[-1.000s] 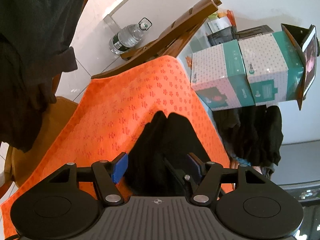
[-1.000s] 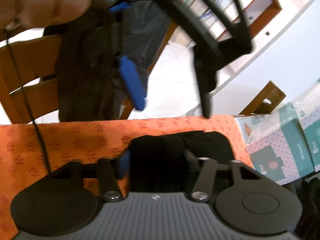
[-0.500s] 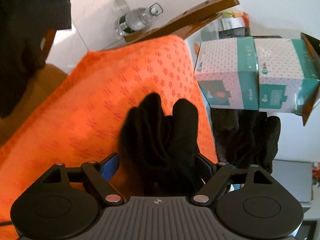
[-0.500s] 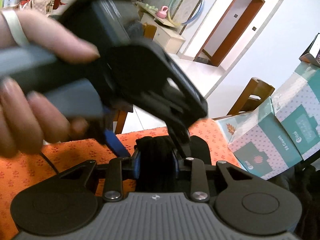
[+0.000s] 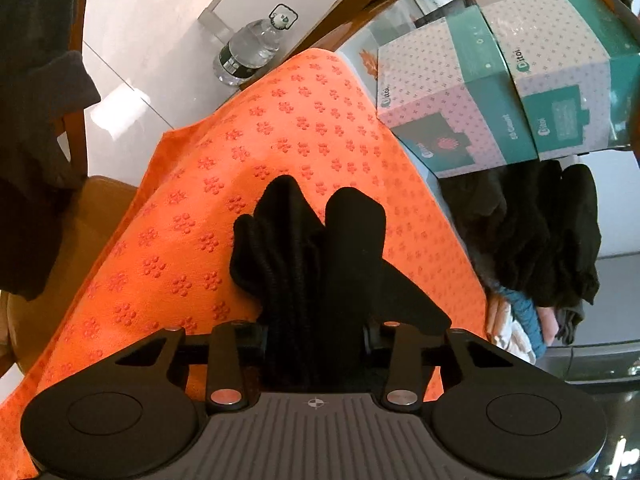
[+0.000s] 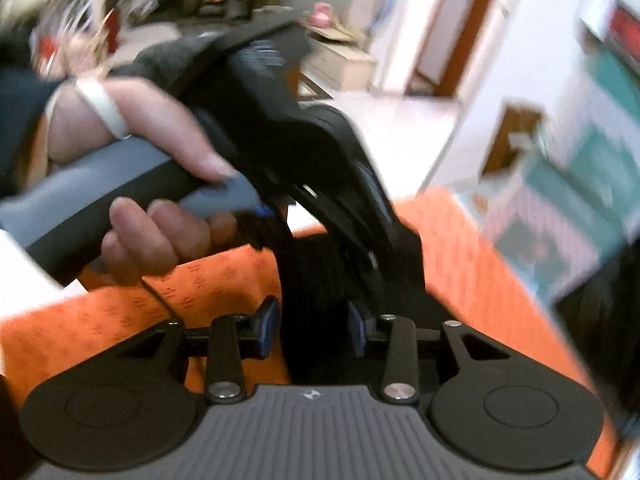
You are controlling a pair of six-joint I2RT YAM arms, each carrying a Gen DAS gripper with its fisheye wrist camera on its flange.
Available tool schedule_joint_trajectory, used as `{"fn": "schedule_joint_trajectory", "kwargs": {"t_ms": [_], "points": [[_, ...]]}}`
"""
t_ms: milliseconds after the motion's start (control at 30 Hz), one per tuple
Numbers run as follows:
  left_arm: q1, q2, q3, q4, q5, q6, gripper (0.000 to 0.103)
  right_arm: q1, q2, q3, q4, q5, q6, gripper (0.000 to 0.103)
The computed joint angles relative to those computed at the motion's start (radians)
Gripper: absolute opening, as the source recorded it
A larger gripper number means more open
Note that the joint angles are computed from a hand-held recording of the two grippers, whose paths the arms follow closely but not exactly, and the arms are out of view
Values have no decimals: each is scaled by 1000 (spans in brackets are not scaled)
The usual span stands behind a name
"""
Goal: Fold clothes
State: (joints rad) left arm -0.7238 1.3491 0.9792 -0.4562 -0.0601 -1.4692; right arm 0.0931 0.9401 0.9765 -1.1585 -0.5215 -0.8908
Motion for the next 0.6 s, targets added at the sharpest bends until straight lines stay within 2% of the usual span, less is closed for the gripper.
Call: {"fn": "schedule_joint_trajectory", "kwargs": {"t_ms": [100,167,333,467,600], "points": [[-6,15,21,-23,-10,17,41,-241,120,87,-163,-96,-76,48],[-12,24,36,-39,-19,28,41,-384,199,118,-217,-121,-91,50],[-16,35,53,-59,-25,40,41,-609,360,149,-196,-116,3,51],[-18,44,64,-72,-30,52,41,-690,505,154,-146,-155,128,52],[-29,47,65,-73,-48,51,42,-726,605,125,-122,-240,200,52]]}}
